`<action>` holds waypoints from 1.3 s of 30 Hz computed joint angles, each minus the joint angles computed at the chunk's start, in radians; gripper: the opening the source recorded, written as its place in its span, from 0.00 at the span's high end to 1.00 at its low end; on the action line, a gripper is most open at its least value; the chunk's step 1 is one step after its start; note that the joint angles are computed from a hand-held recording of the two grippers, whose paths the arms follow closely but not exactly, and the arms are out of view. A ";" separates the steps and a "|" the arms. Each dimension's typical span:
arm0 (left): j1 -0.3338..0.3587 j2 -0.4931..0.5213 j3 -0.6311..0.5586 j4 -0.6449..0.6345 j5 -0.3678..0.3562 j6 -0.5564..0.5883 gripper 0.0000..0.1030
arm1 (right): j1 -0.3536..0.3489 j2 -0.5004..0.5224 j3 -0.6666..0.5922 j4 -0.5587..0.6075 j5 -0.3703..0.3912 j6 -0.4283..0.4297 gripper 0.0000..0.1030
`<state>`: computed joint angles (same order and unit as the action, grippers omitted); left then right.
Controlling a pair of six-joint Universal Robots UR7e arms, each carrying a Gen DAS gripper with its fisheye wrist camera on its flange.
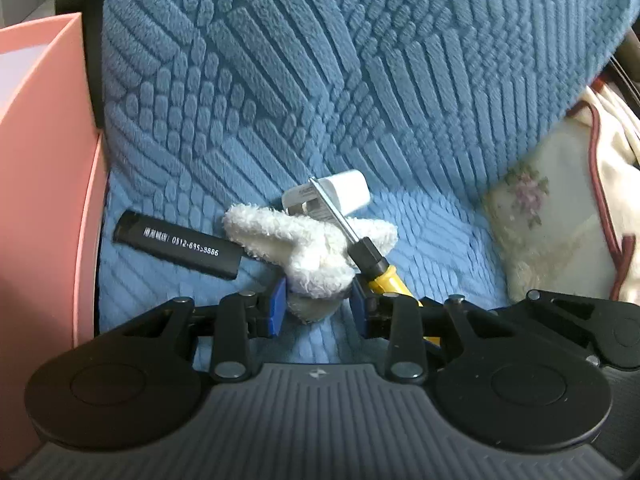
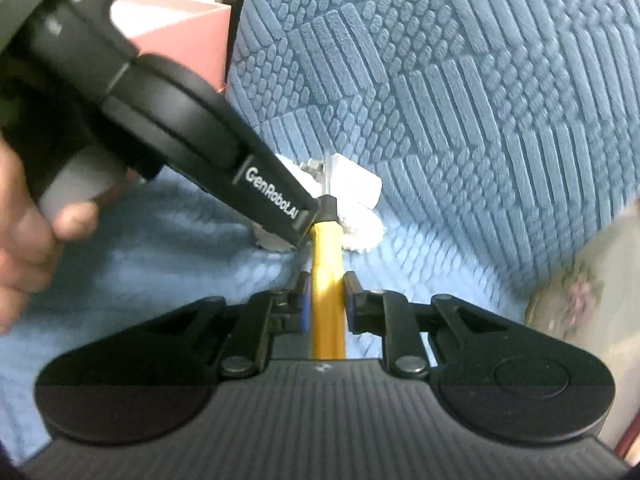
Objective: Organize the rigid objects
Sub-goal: 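Grasp the yellow screwdriver handle with the right tool while the left tool reaches the white cloth, then lift the screwdriver with the right tool while the left tool grasps the white cloth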
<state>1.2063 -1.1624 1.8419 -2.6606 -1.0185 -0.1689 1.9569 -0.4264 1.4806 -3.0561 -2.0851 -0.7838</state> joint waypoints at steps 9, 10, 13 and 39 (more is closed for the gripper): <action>-0.042 -0.130 0.147 -0.008 0.021 -0.056 0.64 | 0.021 -0.082 0.147 -0.011 -0.017 0.202 0.80; -0.049 -0.142 0.161 -0.008 0.024 -0.060 0.64 | 0.022 -0.086 0.157 -0.019 -0.018 0.209 0.80; -0.068 -0.174 0.192 0.007 0.023 -0.084 0.64 | 0.022 -0.098 0.178 -0.023 -0.030 0.255 0.80; -0.230 -0.344 0.438 0.096 0.145 -0.265 0.64 | 0.049 -0.222 0.469 -0.172 -0.116 0.630 0.80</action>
